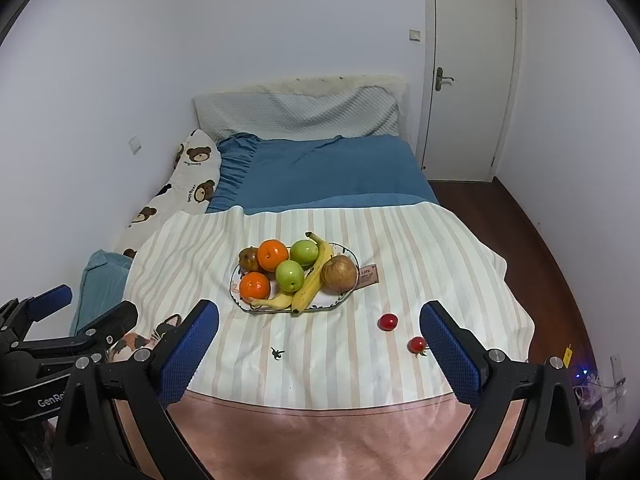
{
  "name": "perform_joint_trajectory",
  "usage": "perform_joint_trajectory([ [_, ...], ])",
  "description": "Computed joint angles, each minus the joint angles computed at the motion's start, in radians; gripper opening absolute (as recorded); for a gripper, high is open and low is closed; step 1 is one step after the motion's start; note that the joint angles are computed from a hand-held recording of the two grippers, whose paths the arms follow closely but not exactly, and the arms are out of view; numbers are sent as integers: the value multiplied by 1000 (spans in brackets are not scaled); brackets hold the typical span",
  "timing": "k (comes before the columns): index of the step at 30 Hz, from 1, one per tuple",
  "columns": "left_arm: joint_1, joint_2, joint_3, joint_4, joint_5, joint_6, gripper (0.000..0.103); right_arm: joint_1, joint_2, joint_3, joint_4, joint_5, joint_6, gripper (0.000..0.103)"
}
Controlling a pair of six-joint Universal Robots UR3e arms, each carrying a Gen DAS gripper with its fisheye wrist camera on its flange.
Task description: Organize fruits
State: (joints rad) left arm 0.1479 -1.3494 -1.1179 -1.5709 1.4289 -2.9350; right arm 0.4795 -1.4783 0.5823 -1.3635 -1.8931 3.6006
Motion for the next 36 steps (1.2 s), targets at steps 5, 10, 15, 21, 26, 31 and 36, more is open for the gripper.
perform_joint_trajectory([
  [5,11,-15,-26,24,-6,-4,103,-18,-17,75,-51,29,17,103],
  [10,-56,-68,-76,109,66,-42,103,-166,-142,332,-174,185,2,103],
  [15,-216,-213,-75,182,209,-107,103,-467,-341,753,-304,357,-103,103],
  [21,-391,-457,44,193,317,-216,103,-807,-481,1174,-431,497,-309,95],
  [26,-490,-680,233,127,357,-237,103,-901,-452,1371,-578,563,-404,76],
  [31,-523,-859,457,6,317,-249,103,-875,-352,1422,-707,563,-407,51],
  [36,-514,-1120,898,-259,142,-256,103,-874,-311,1433,-779,552,-412,30],
])
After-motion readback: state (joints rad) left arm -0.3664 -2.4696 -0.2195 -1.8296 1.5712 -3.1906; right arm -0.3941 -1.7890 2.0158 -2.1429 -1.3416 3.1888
